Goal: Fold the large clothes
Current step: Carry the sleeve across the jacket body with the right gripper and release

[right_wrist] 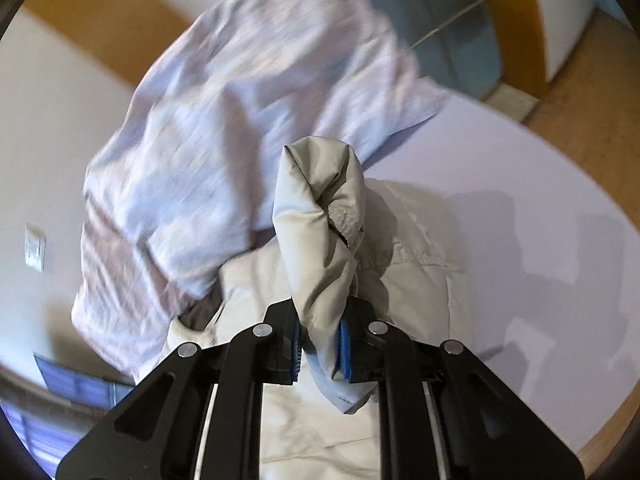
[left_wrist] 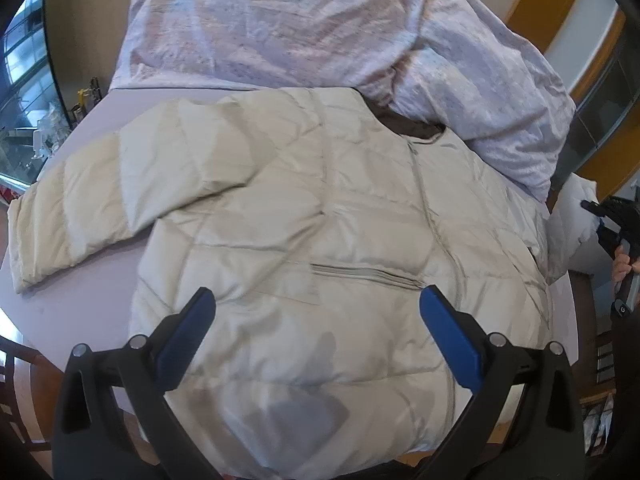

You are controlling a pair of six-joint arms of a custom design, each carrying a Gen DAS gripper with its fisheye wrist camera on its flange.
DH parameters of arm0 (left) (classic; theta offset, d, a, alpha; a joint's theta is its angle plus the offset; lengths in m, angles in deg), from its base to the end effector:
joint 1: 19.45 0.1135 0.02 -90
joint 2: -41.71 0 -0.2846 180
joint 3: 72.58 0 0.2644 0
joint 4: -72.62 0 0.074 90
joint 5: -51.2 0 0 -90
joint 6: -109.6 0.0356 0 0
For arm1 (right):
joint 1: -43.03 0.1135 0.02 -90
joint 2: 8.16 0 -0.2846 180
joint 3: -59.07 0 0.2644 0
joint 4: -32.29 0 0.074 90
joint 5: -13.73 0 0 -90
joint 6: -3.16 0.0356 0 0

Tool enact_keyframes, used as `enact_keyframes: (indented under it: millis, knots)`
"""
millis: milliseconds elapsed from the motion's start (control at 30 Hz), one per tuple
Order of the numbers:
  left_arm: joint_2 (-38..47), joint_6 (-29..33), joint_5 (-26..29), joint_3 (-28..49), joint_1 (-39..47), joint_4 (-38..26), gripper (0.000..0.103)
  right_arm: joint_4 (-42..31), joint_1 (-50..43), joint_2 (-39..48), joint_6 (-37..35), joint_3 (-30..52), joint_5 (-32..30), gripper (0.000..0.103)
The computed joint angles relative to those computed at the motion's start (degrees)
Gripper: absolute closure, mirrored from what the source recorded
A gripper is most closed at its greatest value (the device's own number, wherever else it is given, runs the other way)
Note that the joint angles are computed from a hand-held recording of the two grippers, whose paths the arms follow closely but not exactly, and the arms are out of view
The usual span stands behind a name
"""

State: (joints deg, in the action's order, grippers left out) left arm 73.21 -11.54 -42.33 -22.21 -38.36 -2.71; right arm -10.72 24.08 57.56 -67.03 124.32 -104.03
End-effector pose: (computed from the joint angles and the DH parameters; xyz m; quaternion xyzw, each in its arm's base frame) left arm 0.0840 -0.0265 0.2564 -0.1108 0.9506 -0.0953 0.2738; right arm 0.2361 -0.0635 0.2982 0.2066 0.8728 0.2233 0.3817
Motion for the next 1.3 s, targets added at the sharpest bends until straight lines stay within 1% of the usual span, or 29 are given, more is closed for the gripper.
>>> enact_keyframes:
  millis: [133,200,300,400,467,567,700,800,867,933,1000,1033,1067,1133,1200,1300]
  knots:
    - [-2.00,8.32,5.31,-0.07,11.44,-1.65,0.002,2.09,11.78,2.16,4.72,-0.36,6.11,0.088]
    - [-2.63,13.79,9.11,-0.13,18.92,-2.71,0.002,3.36,17.71,3.56,7.14,-0.48,8.80,0.088]
    - [-2.70,22.65,14.99,-0.37,30.91,-4.26,0.002,5.81,25.89,5.32,10.94,-1.32,11.03,0.088]
    - [-2.27,29.20,18.97,-0.29,39.42,-5.67,0.002,7.81,33.63,10.08,13.52,-0.02,12.57,0.088]
    - [-1.78,33.00,21.04,-0.08,44.01,-6.41,0.002,8.57,39.25,14.50,14.41,1.76,14.80,0.088]
    - [-0.95,39.38,24.11,0.33,51.39,-7.73,0.002,8.97,44.74,20.31,16.00,4.35,18.05,0.088]
    - [0.80,47.99,27.83,0.82,61.56,-9.65,0.002,8.20,48.89,25.39,16.40,7.40,21.73,0.088]
    - [2.44,52.36,29.53,0.97,66.70,-10.29,0.002,6.63,51.42,28.76,15.89,9.91,25.01,0.086]
    - [3.12,53.53,29.98,1.03,68.01,-10.28,0.002,5.84,52.55,30.58,15.42,11.37,26.36,0.083]
    - [3.80,54.37,30.41,1.17,68.71,-10.08,0.002,4.95,53.50,31.40,14.23,12.29,26.09,0.070]
    - [4.17,54.84,30.69,1.15,68.94,-9.93,0.002,5.08,53.98,30.36,13.34,11.63,24.62,0.035]
    - [4.37,55.00,30.80,1.10,68.98,-9.72,0.002,5.08,54.79,29.34,12.84,11.46,25.51,0.032]
    - [4.37,54.64,30.72,1.11,68.51,-9.57,0.002,5.12,55.34,28.69,12.30,11.57,26.64,0.032]
    - [4.70,54.56,30.94,1.12,68.24,-9.23,0.002,6.38,56.68,25.05,10.55,10.35,31.26,0.032]
    - [5.19,54.69,31.13,1.13,68.38,-8.81,0.002,7.78,56.76,22.98,10.42,9.41,35.38,0.032]
    - [5.74,56.00,31.70,1.13,69.90,-8.90,0.002,6.36,54.61,22.98,11.35,9.16,38.37,0.032]
